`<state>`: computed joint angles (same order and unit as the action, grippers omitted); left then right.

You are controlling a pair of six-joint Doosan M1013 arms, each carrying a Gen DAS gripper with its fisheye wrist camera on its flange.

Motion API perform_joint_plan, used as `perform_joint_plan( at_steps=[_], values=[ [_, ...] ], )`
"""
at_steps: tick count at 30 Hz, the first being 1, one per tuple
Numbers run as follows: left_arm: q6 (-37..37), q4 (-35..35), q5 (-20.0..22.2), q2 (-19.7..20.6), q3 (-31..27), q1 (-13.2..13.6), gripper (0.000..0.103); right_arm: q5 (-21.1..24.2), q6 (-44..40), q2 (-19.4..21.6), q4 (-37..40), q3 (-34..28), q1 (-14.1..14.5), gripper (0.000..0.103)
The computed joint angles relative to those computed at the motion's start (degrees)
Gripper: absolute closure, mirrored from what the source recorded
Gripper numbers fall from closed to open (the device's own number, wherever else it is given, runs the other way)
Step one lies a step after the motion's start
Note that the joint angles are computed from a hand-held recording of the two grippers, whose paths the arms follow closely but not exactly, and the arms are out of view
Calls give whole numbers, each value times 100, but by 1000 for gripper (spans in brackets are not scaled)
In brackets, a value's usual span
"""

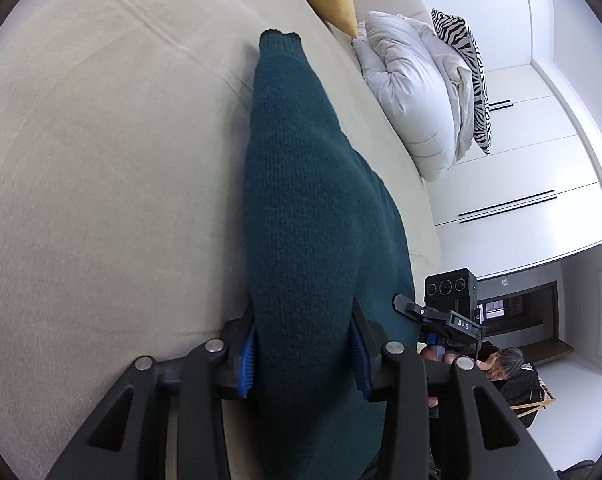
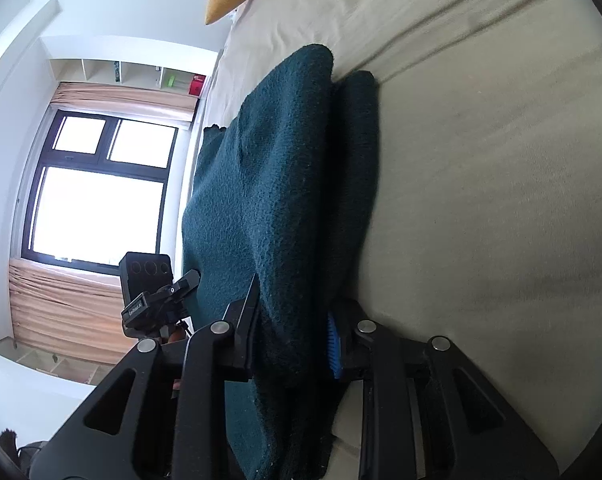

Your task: Fold small clothes

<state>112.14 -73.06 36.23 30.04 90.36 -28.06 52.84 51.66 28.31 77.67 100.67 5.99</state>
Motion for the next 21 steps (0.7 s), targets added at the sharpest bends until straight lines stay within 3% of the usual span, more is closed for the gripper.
perform_joint_plan(
  at_steps=[5, 10, 17, 19, 21],
  values=[
    [203, -249, -97, -39, 102, -17, 60, -83, 196, 85, -85, -212, 48, 78],
    [19, -65, -264, -82, 104, -68, 57, -250, 263, -252, -251, 107, -150, 69],
    [-647, 553, -847, -422, 317, -128, 54, -1242, 1199, -788, -1216, 329, -282, 62],
    [-583, 555, -998, -547, 389, -153, 54, -1273, 926, -917, -886, 419, -347, 62],
    [-532, 703, -1059, -643, 375, -220, 53, -975, 232, -984, -319, 450, -346, 62]
  ],
)
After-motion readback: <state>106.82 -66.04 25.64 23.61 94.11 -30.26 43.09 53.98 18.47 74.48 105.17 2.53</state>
